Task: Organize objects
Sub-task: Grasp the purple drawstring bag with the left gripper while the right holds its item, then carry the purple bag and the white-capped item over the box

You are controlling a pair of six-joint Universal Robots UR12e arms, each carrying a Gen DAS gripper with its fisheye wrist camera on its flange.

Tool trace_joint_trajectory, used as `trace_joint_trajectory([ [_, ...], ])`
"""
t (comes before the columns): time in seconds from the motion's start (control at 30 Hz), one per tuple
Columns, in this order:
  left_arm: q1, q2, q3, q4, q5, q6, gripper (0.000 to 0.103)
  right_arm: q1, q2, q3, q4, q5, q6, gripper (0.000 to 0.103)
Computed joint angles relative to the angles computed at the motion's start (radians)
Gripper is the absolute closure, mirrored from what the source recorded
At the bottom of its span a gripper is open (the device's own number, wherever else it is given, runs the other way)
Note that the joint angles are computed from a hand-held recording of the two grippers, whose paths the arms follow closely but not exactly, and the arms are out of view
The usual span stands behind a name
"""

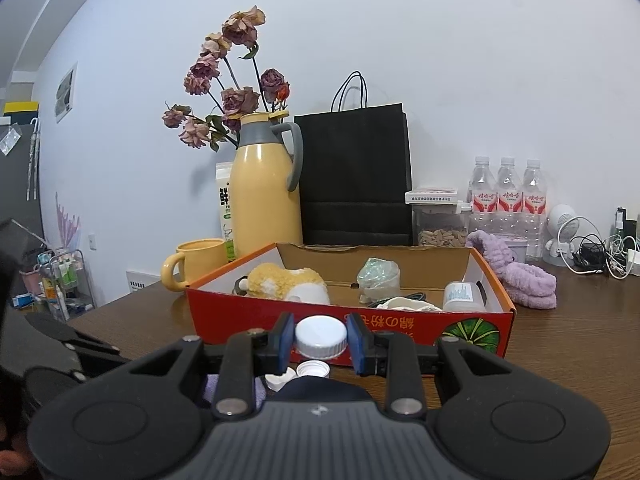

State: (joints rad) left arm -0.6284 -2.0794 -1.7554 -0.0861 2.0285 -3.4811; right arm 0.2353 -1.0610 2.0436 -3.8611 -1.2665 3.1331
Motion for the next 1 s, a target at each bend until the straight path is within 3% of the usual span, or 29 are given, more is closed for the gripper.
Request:
trace_joint_trajectory([
  [0.43, 0.007, 0.032, -0.037, 0.134, 0.028, -0.145, 0.082, 0.002, 0.001, 0.0, -0.002, 0.0, -0.003, 0.076],
  [0.6, 0.015, 0.029, -0.019, 0.175, 0.028, -0.18, 0.082, -0.007, 0.003, -0.012, -0.002, 0.034, 0.014, 0.076],
  [0.83, 0.036, 0.017, 0.012, 0.229, -0.022, -0.194, 0.082, -0.015, 0.008, -0.039, 0.006, 0.033, 0.036, 0.076],
  [1.0, 0.061, 0.026, -0.001, 0.185, -0.076, -0.273, 0.082, -0.018, 0.011, -0.044, 0.039, 0.026, 0.045, 0.076],
])
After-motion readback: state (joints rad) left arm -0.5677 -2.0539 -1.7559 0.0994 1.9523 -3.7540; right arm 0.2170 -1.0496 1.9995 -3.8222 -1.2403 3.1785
